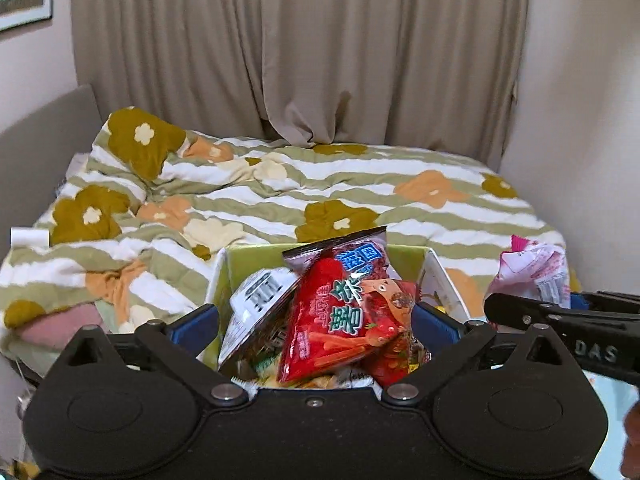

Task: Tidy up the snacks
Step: 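Carry both bags over the yellow box and release them inside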

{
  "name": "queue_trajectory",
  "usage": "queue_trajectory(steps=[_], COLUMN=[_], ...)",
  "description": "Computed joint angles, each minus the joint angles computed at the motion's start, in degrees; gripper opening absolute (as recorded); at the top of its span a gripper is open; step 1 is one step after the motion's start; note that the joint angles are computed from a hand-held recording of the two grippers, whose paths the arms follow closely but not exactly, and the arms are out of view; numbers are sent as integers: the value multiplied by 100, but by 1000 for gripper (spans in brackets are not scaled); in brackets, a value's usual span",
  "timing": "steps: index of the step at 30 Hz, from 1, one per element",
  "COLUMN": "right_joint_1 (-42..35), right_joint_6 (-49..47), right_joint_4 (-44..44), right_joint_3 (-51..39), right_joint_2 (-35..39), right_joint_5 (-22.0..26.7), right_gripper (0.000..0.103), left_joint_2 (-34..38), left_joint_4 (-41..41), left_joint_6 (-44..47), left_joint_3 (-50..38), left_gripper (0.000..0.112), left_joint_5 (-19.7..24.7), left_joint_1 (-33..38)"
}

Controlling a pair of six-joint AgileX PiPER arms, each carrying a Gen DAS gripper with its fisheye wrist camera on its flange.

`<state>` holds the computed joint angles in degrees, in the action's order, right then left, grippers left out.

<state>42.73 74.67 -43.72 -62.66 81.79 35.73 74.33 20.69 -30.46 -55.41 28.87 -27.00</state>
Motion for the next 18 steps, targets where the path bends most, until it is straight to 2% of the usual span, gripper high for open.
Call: queue_trajectory(steps=[5, 8, 12, 14, 15, 16, 18], right_joint_1=[357, 607, 859, 968, 1015, 1049, 1111], right_joint_6=[265, 376, 553, 770, 958, 1100, 1353], right_joint_4=[-165, -275, -368, -485, -604, -690, -826], right_joint_3=[-165, -306, -496, -539, -518, -501, -418], right_joint_2=[57, 113, 275, 382, 421, 449, 467], right_joint_5=[364, 571, 649, 638, 602, 590, 532], right_gripper=[58, 59, 63, 78, 95, 103, 103], left_joint_2=[-443, -675, -927, -1047, -1088, -1143, -1275], left_joint_4=[-704, -827, -1148, -1081, -1171, -1232, -1291], left_joint_6=[730, 897, 1377, 1388, 1500, 1546, 1577], left_joint_3=[255, 380, 577, 738, 801, 867, 994], left_gripper=[103, 103, 103, 103, 103, 103, 103], left_joint_5=[-17, 26, -23, -33, -28, -14, 50], left_joint_1=[559, 735, 1034, 1139, 1228, 1268, 1304])
